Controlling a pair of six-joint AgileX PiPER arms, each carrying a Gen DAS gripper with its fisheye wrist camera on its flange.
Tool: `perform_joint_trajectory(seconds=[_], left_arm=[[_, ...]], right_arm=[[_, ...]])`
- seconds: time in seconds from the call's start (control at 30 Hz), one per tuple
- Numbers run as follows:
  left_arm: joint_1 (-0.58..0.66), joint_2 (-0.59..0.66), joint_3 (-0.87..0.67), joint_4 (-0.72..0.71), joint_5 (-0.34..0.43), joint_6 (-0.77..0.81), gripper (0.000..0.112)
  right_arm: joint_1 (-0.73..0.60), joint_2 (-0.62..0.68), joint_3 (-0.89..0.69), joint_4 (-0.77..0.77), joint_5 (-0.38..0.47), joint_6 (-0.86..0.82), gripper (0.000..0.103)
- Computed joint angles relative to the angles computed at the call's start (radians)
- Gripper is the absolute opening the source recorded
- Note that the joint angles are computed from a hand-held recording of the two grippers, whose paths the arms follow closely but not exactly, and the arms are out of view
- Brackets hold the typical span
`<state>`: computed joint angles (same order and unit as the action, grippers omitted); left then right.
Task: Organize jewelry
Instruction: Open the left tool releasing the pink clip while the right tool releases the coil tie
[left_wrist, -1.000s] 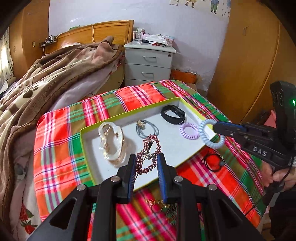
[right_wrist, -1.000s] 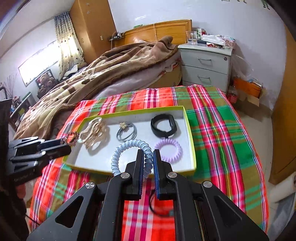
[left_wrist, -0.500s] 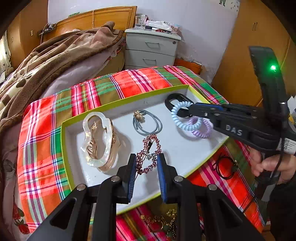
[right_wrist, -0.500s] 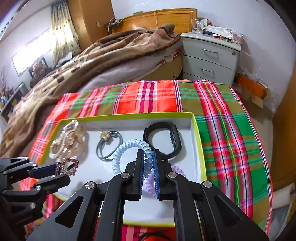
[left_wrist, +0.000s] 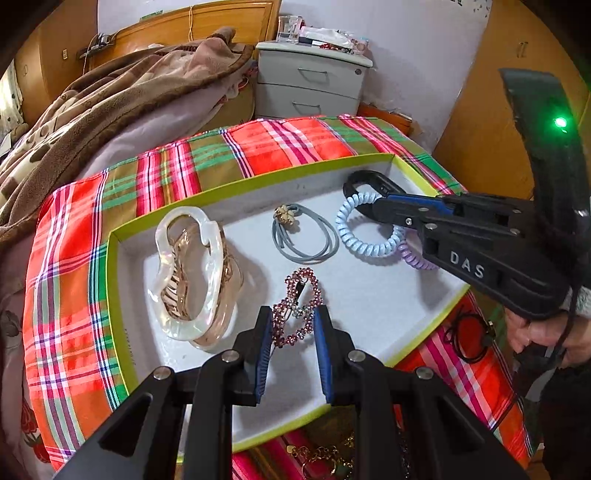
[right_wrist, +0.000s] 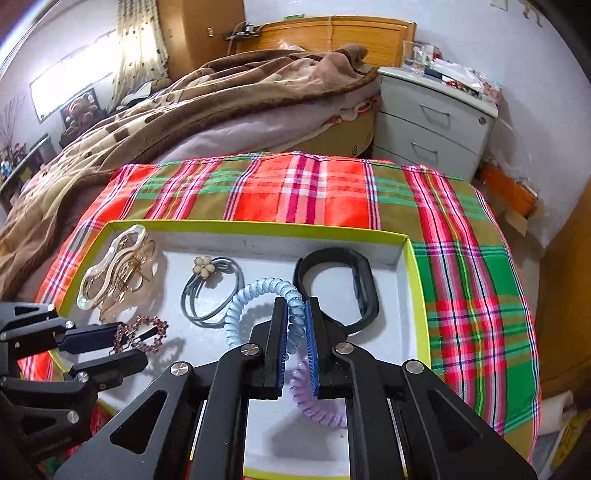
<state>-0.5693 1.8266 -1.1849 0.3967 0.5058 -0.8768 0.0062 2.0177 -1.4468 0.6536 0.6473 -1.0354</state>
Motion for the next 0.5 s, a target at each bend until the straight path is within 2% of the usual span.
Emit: perform_joint_trajectory(seconds=[0.3, 0.5], left_arm=[[0.005, 0.012, -0.006, -0.010, 0.001, 0.007, 0.023], [0.007, 0.012, -0.007, -0.007, 0.008, 0.004, 0.024]], right_arm=[[0.023, 0.023, -0.024, -0.051, 0.002, 0.031, 0.010], [0.036, 0.023, -0.009, -0.060, -0.028, 0.016, 0.010]])
